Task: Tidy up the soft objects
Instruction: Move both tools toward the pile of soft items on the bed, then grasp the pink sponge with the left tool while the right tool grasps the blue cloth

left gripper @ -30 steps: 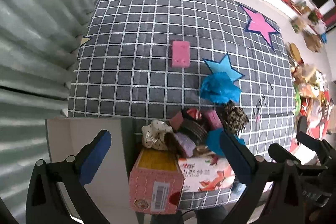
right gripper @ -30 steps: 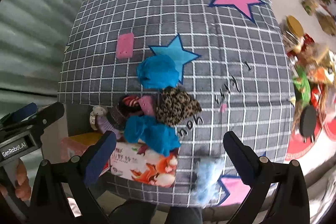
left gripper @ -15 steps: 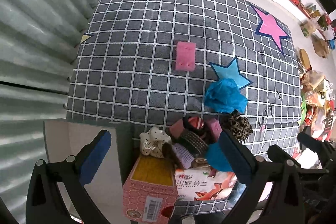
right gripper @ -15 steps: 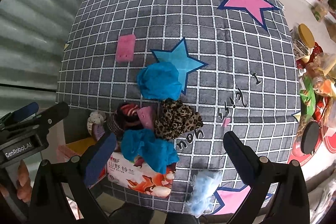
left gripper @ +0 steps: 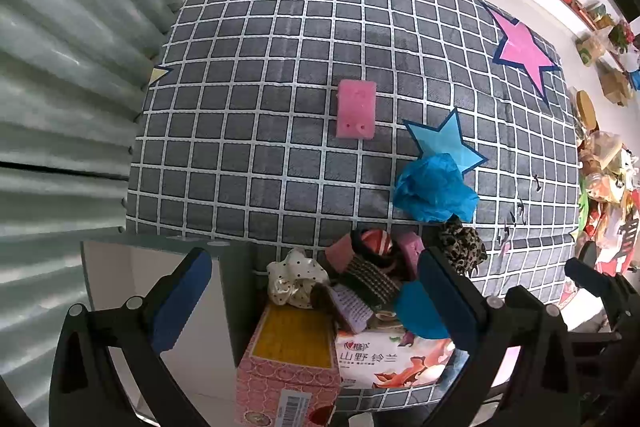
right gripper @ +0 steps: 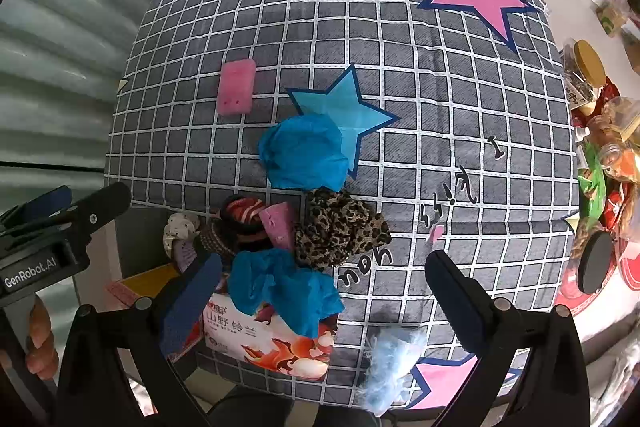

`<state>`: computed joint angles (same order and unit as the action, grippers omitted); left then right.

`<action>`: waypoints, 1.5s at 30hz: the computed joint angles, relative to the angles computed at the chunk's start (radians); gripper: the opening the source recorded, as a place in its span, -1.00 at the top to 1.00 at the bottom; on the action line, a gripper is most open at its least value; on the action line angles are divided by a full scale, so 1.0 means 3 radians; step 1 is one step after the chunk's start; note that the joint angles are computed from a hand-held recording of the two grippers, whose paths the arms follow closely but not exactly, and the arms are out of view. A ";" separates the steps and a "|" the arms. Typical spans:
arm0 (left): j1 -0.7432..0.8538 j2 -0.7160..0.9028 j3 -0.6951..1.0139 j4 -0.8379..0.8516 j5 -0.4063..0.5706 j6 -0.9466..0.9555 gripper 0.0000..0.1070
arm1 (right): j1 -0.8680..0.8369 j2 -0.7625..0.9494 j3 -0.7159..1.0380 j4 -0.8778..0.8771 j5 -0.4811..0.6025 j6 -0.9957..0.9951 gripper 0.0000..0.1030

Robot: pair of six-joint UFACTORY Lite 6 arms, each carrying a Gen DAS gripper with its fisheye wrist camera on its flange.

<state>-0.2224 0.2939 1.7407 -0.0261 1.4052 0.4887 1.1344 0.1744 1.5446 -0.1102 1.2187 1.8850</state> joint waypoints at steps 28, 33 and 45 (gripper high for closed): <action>-0.0507 0.0835 0.0226 0.0364 -0.0518 -0.0698 -0.92 | -0.0548 -0.0120 -0.0761 0.0172 -0.0745 -0.0678 -0.99; -0.0613 0.1353 0.0504 0.0421 -0.0713 -0.0901 -0.92 | -0.0718 0.0006 -0.0983 0.0236 -0.1184 -0.0894 -0.99; -0.0858 0.2051 0.0702 0.0631 -0.1186 -0.1190 -0.92 | -0.1006 0.0490 -0.1241 0.0437 -0.1945 -0.1360 -0.99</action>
<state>-0.4798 0.9091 1.9512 0.1631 1.0494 0.1318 0.8326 0.3215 1.1723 0.0209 0.6351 1.4769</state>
